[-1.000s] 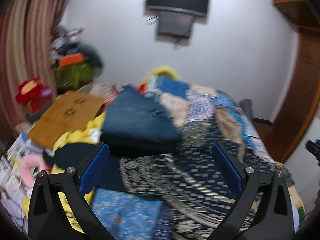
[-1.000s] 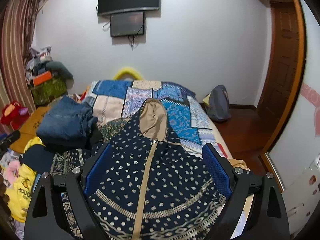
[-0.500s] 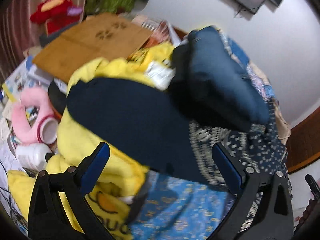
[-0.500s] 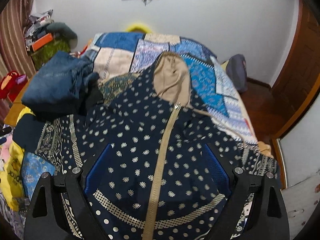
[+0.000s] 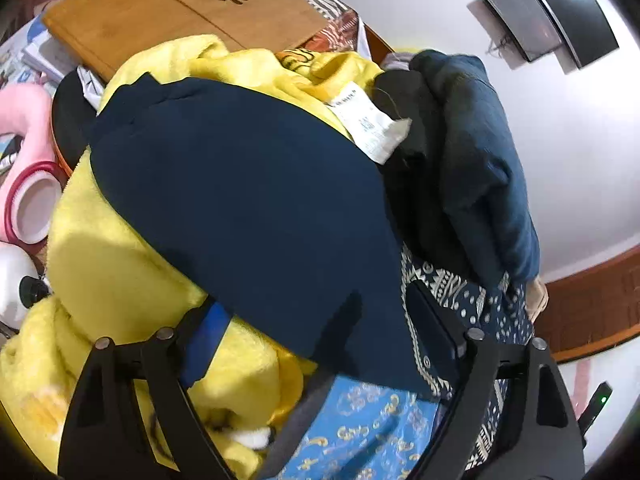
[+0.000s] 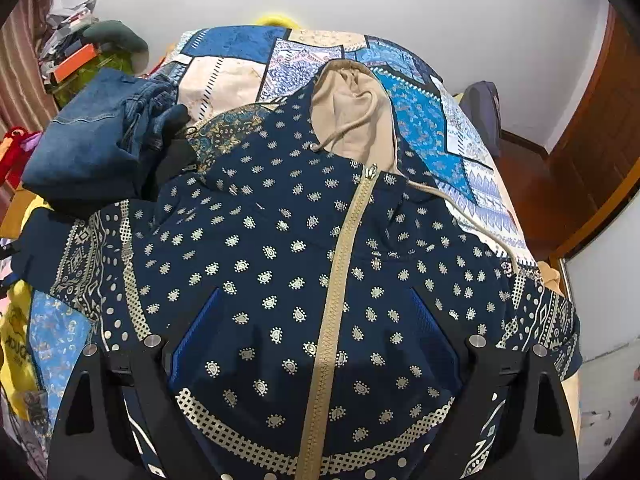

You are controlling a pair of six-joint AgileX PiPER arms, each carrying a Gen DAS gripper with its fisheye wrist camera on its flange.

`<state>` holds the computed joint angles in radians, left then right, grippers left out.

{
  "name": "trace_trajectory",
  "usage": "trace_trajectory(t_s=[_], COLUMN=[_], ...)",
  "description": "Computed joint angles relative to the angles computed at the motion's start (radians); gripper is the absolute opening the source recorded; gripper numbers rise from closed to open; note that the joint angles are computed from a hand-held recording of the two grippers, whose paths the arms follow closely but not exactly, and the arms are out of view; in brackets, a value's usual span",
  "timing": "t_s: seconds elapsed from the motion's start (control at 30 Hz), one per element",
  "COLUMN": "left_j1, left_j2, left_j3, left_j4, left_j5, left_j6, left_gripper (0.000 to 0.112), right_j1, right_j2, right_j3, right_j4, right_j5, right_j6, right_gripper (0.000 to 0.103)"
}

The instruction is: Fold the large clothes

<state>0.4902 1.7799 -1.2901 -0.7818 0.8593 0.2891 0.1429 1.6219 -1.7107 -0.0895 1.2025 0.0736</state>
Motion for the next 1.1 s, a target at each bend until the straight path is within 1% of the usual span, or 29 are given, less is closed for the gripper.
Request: trace_trajectory(t_s=[0.03, 0.07, 0.1, 0.13, 0.17, 0.2, 0.23, 0.27, 0.3, 0.4, 0.5, 0.57, 0.73, 0.9, 1.03, 1.1], left_j1=[-0.003, -0.012, -0.019, -0.037, -0.051, -0.077, -0.091, -0.106, -0.120, -0.157, -0.189, -0.228, -0.383, -0.570, -0.750, -0.834], left_j2=[0.001, 0.003, 0.003, -0.003, -0.008, -0.019, -0.032, -0.046, -0.061, -0.113, -0.166, -0.185, -0.223, -0.163, -0.032, 0.056], left_j3=[-0.005, -0.014, -0.022, -0.031, -0.038, -0.046, -0.047, -0.049, -0.054, -0.067, -0.102, -0.160, -0.330, -0.575, -0.843, -0.994], left_j4=[0.013, 0.047, 0.083, 0.150, 0.207, 0.294, 0.341, 0.388, 0.427, 0.500, 0.503, 0.518, 0.610, 0.692, 0.780, 0.826], left_j5=[-0.005, -0.020, -0.029, -0.047, -0.058, -0.071, -0.077, -0.084, -0.084, -0.091, -0.083, -0.066, -0.015, 0.058, 0.155, 0.222], left_j6=[-0.016, -0.047, -0.071, -0.118, -0.154, -0.208, -0.233, -0.265, -0.291, -0.339, -0.338, -0.353, -0.426, -0.503, -0.562, -0.582], left_gripper=[0.076, 0.067, 0.056, 0.050, 0.037, 0.029, 0.025, 0.012, 0.006, 0.004, 0.003, 0.003, 0.003, 0.003, 0.003, 0.003], right_j1=[-0.003, -0.002, -0.002, -0.003, -0.001, -0.001, 0.000, 0.002, 0.003, 0.002, -0.004, -0.013, -0.061, -0.126, -0.195, -0.246], right_j2=[0.004, 0.004, 0.005, 0.005, 0.003, 0.000, -0.007, -0.016, -0.024, -0.047, -0.074, -0.090, -0.129, -0.160, -0.183, -0.191], right_j3=[0.000, 0.001, 0.002, 0.003, 0.004, 0.006, 0.010, 0.018, 0.021, 0.023, 0.025, 0.024, 0.023, 0.024, 0.026, 0.024], right_j4=[0.004, 0.004, 0.004, 0.005, 0.006, 0.005, 0.003, 0.000, -0.004, -0.010, -0.013, -0.005, 0.033, 0.095, 0.155, 0.196], right_j5=[0.002, 0.003, 0.006, 0.008, 0.008, 0.008, 0.007, 0.005, 0.005, 0.005, 0.004, 0.004, -0.004, -0.008, -0.012, -0.008], right_j6=[0.000, 0.003, 0.005, 0.005, 0.005, 0.003, 0.000, 0.000, -0.002, -0.015, -0.027, -0.039, -0.091, -0.151, -0.209, -0.246], right_gripper=[0.089, 0.089, 0.089, 0.089, 0.089, 0.089, 0.089, 0.089, 0.089, 0.089, 0.089, 0.089, 0.089, 0.089, 0.089, 0.089])
